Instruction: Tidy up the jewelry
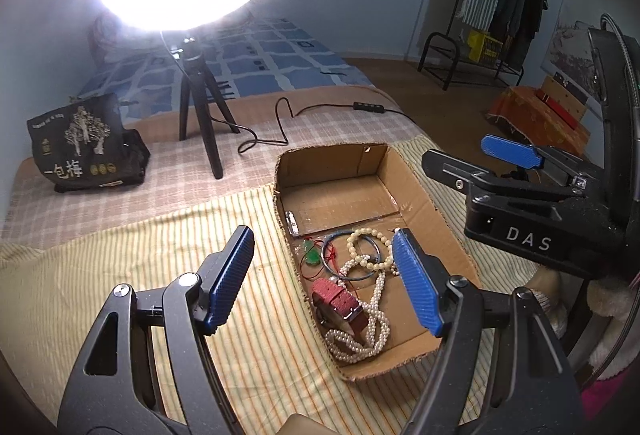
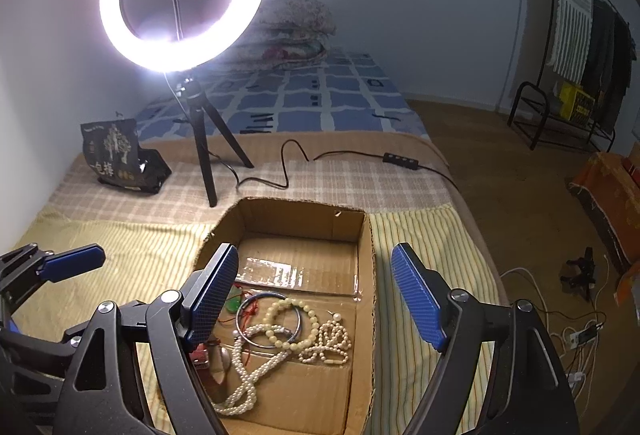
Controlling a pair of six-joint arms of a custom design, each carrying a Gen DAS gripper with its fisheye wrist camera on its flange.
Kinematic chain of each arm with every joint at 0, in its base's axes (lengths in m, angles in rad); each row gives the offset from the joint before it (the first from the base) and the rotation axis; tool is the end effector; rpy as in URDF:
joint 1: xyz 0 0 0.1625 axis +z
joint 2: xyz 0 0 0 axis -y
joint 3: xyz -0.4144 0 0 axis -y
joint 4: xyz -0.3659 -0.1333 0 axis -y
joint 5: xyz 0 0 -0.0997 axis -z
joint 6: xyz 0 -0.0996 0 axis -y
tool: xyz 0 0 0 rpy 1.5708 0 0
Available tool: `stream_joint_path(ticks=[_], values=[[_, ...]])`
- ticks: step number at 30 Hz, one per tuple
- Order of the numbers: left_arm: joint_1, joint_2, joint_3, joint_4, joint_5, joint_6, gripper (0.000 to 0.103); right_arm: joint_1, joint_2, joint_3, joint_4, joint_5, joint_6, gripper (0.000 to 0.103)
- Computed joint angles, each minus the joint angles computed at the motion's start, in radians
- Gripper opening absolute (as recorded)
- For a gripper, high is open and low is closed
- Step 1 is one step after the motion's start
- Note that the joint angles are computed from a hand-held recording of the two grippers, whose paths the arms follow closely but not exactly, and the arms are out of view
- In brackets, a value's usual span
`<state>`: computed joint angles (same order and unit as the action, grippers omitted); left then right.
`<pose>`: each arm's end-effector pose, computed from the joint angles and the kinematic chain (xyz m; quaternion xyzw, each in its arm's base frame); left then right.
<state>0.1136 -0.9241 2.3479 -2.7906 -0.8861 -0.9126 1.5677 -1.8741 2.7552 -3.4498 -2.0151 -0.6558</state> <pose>-0.3606 -0.2387 0.0355 0.2849 0.8934 -0.2733 0.2146 0.0897 -0.2389 0.3107 0.1747 -0.8451 0.3791 0.3341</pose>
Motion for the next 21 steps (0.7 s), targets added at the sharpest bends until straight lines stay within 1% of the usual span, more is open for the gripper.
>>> stream_joint_path(ticks=[6,13,14,16,21], values=[[-0.048,-0.066,0.024,0.070,0.017,-0.043,0.074,0.084,-0.048,0.003,0.048,-0.053,0.037,0.079],[-0.114,-0.151,0.051,0.179,0.039,-0.108,0.075,0.197,-0.079,0.012,0.063,-0.147,0.077,0.080],[-0.123,-0.162,0.056,0.191,0.042,-0.118,0.076,0.217,-0.087,0.015,0.065,-0.165,0.082,0.080],[-0.145,-0.186,0.065,0.219,0.051,-0.139,0.081,0.243,-0.098,0.019,0.070,-0.186,0.091,0.081],[-0.207,-0.242,0.090,0.299,0.071,-0.203,0.083,0.303,-0.133,0.031,0.103,-0.238,0.111,0.081]])
